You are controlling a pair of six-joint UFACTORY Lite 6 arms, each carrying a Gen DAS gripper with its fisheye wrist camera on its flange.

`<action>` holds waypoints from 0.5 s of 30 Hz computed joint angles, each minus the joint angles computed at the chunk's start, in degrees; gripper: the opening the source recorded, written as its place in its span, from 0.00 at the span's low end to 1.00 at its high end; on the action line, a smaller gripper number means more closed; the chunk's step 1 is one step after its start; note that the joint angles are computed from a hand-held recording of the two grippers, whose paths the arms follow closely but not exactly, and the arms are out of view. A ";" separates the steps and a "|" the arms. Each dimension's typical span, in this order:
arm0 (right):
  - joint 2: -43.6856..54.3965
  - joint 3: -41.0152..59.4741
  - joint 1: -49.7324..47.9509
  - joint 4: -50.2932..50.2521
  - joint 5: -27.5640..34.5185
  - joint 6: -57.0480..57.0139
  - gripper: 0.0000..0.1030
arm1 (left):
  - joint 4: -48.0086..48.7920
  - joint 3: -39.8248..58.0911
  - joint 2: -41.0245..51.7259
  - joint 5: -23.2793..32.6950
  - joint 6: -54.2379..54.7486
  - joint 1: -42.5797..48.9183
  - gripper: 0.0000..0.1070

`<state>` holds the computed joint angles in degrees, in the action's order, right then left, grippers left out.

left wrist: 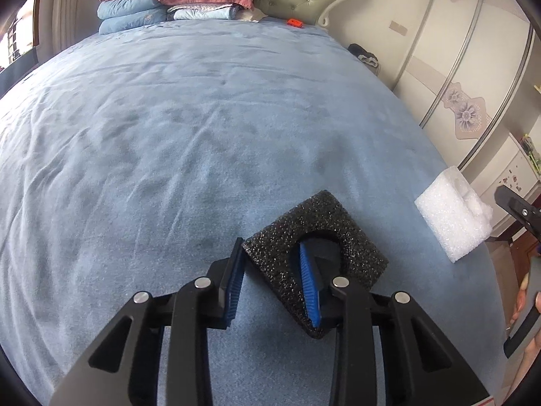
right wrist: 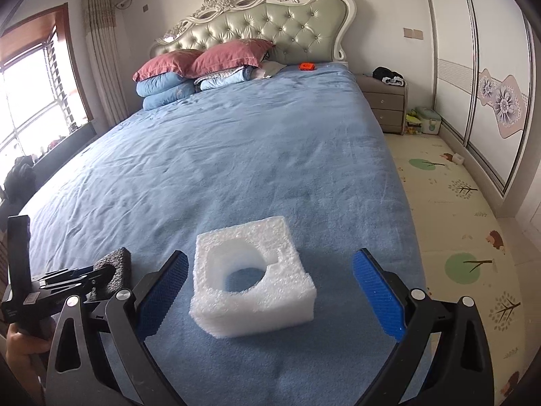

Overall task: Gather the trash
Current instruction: 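Grasp the black foam square by its edge with the left gripper, then grasp the white foam block with the right gripper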

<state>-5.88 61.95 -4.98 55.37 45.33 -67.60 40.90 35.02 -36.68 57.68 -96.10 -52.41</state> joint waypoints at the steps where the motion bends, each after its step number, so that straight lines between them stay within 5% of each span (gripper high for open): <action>1: 1.98 1.85 0.85 -1.37 -0.40 1.17 0.91 | 0.28 0.19 0.29 0.02 0.05 -0.36 0.30; 6: 9.32 8.39 2.80 -7.00 1.82 6.71 0.75 | 1.18 1.16 1.52 -1.33 0.51 -1.30 0.30; 15: 18.76 16.53 6.01 -17.41 4.11 16.79 0.70 | 1.45 1.68 2.82 -3.99 1.99 -0.53 0.30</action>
<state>12.89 78.48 1.04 37.96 49.44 -50.81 42.35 36.70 -33.86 53.69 -94.10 -52.94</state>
